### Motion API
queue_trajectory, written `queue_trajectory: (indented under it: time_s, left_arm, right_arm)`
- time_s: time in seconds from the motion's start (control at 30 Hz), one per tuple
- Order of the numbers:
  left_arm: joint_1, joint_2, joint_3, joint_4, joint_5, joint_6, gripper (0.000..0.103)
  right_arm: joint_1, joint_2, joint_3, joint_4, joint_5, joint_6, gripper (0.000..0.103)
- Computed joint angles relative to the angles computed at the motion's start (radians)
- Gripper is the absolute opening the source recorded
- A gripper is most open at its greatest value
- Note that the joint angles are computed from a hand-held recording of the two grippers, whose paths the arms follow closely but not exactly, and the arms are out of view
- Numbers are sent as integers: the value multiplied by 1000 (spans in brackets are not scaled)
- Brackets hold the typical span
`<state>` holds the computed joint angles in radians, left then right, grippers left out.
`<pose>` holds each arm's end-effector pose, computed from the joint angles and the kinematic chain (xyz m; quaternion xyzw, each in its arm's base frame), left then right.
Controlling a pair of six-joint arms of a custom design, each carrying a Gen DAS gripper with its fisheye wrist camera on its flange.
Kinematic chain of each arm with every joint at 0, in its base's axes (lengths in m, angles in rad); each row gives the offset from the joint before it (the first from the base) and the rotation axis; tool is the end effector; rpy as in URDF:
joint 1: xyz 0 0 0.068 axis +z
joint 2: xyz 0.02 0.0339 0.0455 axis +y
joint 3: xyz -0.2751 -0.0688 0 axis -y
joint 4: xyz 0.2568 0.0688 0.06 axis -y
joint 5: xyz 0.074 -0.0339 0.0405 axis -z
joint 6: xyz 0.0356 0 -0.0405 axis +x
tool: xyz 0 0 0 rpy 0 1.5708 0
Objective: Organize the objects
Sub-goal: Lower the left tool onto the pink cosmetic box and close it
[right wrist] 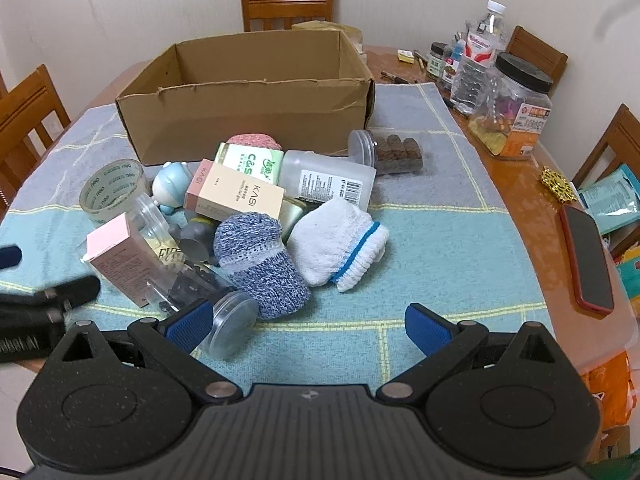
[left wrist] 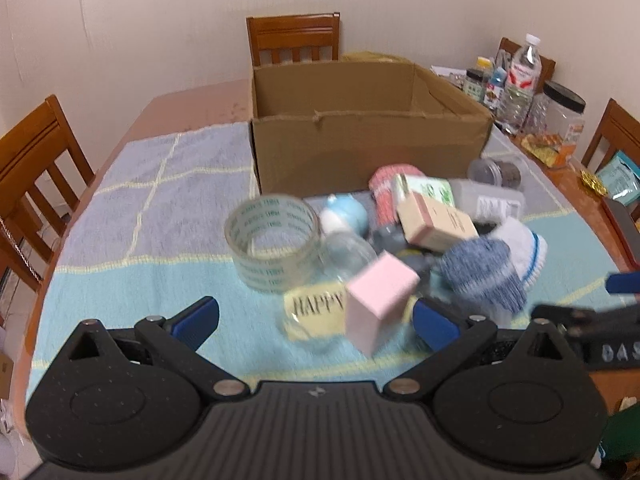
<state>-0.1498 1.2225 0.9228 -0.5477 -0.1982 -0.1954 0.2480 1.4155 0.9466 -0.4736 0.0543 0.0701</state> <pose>0.2594 -0.0321 0.2720 -0.0562 0.9297 0.0307 0.3628 0.2894 0.0713 0.2341 -0.0761 0.9477 0.0234 0.3091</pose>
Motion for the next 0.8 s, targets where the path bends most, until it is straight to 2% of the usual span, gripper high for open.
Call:
queue_trajectory:
  time_s: [0.3,0.43,0.8]
  left_arm:
    - [73,90,39,59,45,87,102]
    - [80,81,20,75,85,113,102]
    - [78,29,-35,52,209,89,103]
  right_arm:
    - [1,-5,0,-6,35,48,103]
    - [1,-1,-1,-7,43,63,103]
    - [-1,-1,0,-11,42,58,103]
